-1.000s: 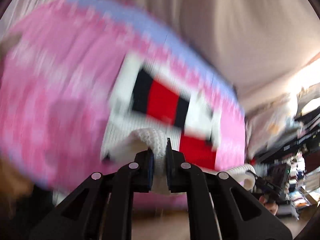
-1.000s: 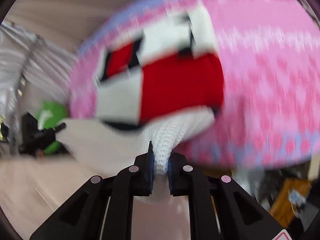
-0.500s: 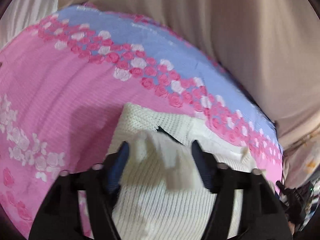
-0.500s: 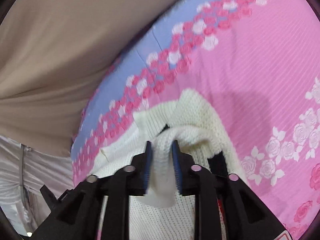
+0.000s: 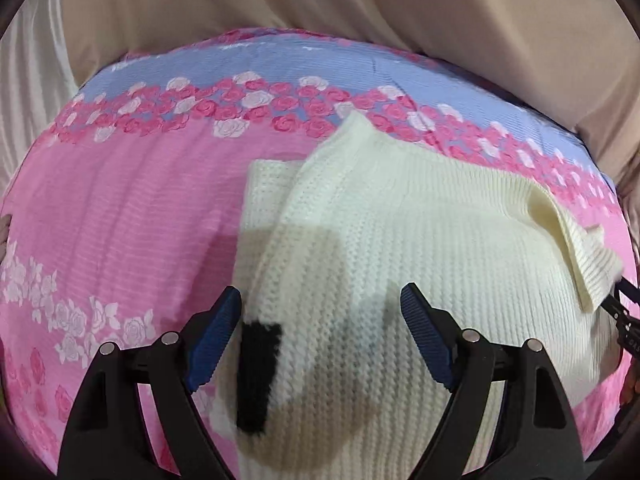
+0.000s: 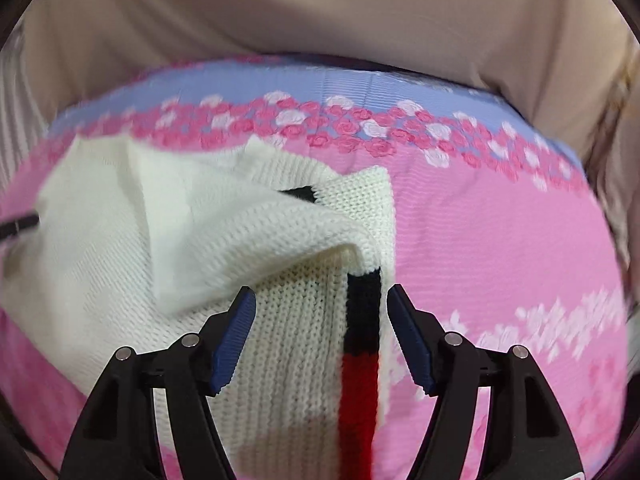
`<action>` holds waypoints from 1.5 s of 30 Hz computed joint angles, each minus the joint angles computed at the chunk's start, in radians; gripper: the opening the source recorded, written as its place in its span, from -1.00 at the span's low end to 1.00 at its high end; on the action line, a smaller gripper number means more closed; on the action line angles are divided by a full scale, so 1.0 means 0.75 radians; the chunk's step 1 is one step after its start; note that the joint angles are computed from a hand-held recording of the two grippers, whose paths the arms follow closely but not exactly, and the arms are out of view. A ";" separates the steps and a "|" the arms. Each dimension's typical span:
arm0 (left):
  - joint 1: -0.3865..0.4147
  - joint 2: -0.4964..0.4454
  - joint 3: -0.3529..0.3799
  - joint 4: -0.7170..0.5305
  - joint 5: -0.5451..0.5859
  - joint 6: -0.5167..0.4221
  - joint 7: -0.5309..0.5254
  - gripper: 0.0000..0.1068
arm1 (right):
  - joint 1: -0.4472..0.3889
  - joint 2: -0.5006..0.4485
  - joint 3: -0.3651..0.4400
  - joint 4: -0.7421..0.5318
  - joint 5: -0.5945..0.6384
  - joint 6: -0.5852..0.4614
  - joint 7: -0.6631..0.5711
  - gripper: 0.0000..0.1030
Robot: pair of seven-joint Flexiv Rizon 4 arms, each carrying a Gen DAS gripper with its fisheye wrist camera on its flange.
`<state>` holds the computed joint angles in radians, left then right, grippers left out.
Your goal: Fold small clothes
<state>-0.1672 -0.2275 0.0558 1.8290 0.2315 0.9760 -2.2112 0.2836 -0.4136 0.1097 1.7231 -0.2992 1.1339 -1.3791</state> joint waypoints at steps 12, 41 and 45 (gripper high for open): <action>0.062 -0.056 0.035 0.027 -0.199 0.061 -0.183 0.49 | -0.086 -0.309 0.002 -0.611 0.353 -0.338 0.423 0.29; 0.044 0.497 -0.067 0.538 -0.619 -0.266 0.006 -0.78 | -0.231 0.364 0.066 0.085 0.768 -0.611 0.167 -0.80; 0.012 0.548 -0.087 0.628 -0.652 -0.302 0.001 -0.76 | -0.241 0.473 0.045 0.248 0.784 -0.693 0.169 -0.79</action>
